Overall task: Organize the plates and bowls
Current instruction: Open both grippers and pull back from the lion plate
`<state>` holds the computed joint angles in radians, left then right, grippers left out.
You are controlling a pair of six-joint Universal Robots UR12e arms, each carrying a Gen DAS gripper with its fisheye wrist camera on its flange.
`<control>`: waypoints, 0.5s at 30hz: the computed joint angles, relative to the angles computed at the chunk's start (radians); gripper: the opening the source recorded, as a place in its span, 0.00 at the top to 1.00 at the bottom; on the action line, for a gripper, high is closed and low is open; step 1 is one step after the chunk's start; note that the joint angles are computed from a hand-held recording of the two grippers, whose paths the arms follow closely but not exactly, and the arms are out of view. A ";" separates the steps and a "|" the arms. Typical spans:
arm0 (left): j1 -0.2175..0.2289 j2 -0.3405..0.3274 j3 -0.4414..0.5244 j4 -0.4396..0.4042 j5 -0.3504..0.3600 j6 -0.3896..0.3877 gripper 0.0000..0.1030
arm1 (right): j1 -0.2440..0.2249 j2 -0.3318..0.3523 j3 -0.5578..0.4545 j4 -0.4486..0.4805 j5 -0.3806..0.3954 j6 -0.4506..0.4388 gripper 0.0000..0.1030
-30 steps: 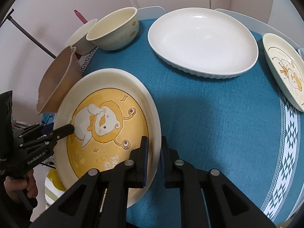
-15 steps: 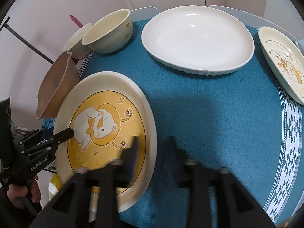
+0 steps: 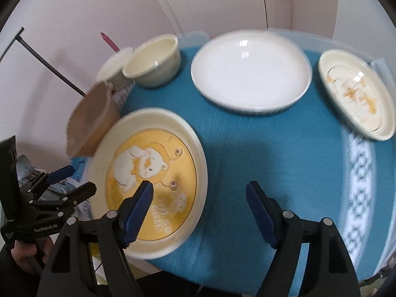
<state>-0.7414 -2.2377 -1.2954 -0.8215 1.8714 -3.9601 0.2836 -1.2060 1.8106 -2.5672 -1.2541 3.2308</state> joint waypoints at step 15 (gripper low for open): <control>0.004 -0.092 0.236 0.214 0.099 0.188 0.00 | -0.042 -0.085 -0.020 -0.227 -0.127 -0.044 0.00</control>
